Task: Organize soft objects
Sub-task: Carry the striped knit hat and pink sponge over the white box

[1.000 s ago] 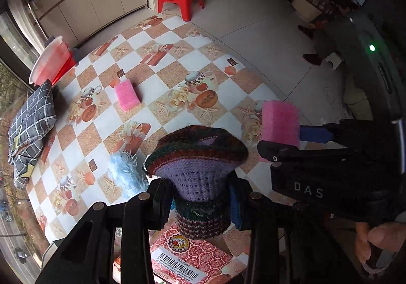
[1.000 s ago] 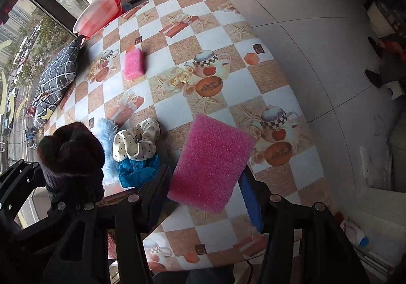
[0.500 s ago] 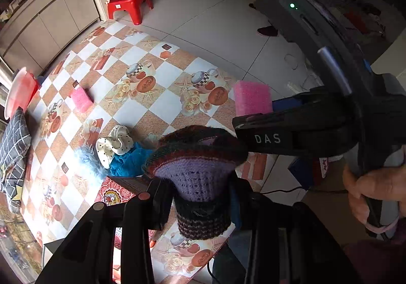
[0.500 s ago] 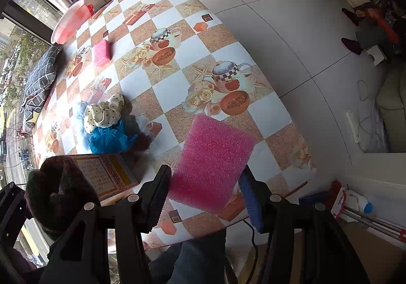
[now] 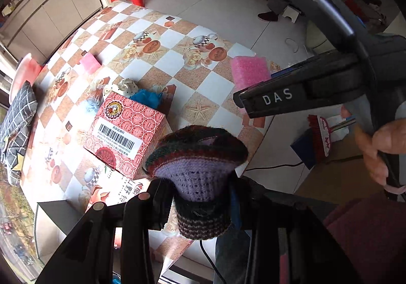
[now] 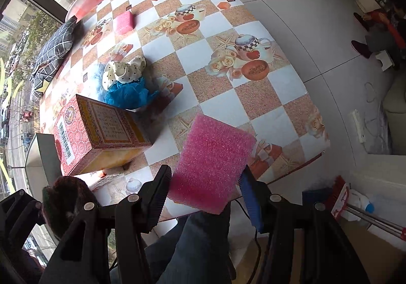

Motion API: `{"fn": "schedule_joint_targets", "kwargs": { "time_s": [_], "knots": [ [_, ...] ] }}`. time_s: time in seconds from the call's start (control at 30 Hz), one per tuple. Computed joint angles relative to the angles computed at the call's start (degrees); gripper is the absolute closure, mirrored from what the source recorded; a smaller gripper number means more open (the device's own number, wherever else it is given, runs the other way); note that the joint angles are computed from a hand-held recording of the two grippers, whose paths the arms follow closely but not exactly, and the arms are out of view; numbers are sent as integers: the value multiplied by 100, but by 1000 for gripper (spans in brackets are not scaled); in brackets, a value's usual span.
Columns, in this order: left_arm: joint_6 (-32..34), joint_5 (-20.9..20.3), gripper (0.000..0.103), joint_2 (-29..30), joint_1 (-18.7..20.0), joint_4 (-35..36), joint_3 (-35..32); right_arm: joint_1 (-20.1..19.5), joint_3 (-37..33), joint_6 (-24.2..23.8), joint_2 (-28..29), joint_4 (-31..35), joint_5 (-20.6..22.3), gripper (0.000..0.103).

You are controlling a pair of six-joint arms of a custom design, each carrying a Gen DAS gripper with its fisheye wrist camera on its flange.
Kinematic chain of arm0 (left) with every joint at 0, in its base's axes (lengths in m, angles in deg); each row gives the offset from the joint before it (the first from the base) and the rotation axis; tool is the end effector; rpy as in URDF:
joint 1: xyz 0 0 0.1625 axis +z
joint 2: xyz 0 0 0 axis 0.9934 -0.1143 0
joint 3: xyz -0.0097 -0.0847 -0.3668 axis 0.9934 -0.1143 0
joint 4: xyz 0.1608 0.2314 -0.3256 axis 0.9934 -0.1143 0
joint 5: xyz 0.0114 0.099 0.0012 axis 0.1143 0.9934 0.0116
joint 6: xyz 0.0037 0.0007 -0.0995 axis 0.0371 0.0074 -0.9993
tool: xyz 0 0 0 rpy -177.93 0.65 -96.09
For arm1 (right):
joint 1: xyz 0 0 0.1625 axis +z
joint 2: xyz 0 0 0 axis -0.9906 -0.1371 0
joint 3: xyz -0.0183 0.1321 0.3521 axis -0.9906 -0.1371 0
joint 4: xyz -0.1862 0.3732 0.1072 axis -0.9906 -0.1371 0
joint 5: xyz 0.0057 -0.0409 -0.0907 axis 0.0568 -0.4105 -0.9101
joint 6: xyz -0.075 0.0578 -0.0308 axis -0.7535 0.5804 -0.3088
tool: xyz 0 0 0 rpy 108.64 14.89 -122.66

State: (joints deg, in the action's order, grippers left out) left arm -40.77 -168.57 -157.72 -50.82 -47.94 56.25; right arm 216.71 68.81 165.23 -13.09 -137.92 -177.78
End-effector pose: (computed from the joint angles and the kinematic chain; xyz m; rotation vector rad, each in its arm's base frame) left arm -0.3092 -0.3754 0.2200 2.3090 1.6541 0.7745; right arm 0.3338 -0.2391 0.1514 -1.5111 -1.9280 0.8603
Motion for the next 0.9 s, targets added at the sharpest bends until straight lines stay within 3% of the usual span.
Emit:
{"fn": "schedule_joint_targets", "kwargs": {
  "time_s": [0.37,0.63,0.9],
  "knots": [
    [-496,495,63,-68,536,50,-271,-137,-465,-1302,700,-615,-10,47],
    [-927,690,63,-56,774,-30,-486,-226,-803,-2568,1201,-1296,-34,47],
    [-1152,857,63,-54,949,-150,-618,-308,-1357,-3482,1645,-1371,-127,47]
  ]
}}
